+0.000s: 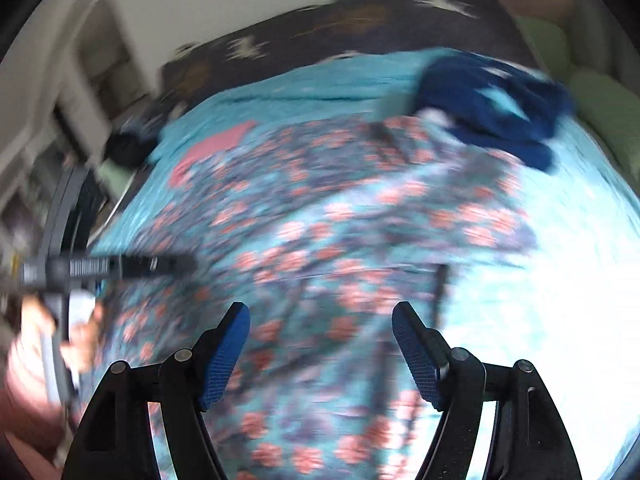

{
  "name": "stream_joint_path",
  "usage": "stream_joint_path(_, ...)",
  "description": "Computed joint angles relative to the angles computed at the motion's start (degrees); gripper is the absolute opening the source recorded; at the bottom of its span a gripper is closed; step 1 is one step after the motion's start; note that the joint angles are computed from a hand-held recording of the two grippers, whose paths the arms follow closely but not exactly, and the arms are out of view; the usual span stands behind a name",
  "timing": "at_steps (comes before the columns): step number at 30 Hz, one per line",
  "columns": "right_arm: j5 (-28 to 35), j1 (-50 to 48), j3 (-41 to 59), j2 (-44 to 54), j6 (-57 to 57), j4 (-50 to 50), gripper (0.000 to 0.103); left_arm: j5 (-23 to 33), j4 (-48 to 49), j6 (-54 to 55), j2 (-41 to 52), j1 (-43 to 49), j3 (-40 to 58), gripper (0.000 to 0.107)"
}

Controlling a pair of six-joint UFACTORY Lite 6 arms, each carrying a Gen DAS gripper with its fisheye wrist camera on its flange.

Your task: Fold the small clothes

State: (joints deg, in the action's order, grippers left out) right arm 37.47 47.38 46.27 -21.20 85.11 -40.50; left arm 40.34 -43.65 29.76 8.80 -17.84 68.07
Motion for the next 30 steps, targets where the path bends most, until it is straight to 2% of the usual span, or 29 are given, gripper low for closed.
stream_joint_path(2,3.45,-2.83,-1.38,-2.32,1.87,0.32,0.075,-0.10,-0.74,0.05,1.91,-1.34,2.49,0.038)
stream_joint_path(3,4.35,-4.29,-2.52,-3.61,2.21,0.87,0.075,1.75,-1.04,-0.19,3.56,-1.48,4.52,0.002)
stream_joint_path(6,3.18,-11.40,-5.83,-7.41,-1.27,6.19,0.075,1.82,-2.72,1.72,1.37,-1.84,4.67,0.003)
stream_joint_path(9,-0.87,-17.70,-9.78,-11.89,-7.59,13.65,0.075,0.82,-2.05,1.82,-2.84,-1.53,5.04,0.003)
stream_joint_path(12,-1.25,-19.75,-9.78,-12.22,-11.35,16.46,0.075,2.01,-1.58,0.91,-3.49,0.90,9.63,0.003)
stream_joint_path(16,-3.25,-20.36,-6.52,-7.00,-13.74,15.82,0.075,1.76,3.06,-2.15,-2.34,3.02,15.46,0.003)
stream_joint_path(21,-7.03,-23.20,-2.19,1.17,-17.37,17.34,0.075,2.72,2.58,-1.13,-2.62,7.68,16.89,0.003)
stream_joint_path(25,-3.04,-20.81,4.78,9.90,-13.88,9.32,0.075,1.79,5.30,-3.07,-1.48,8.96,19.41,0.003)
stream_joint_path(30,-1.35,-21.70,9.80,15.89,-14.24,6.98,0.075,3.37,9.49,-6.13,2.87,10.94,28.00,0.003)
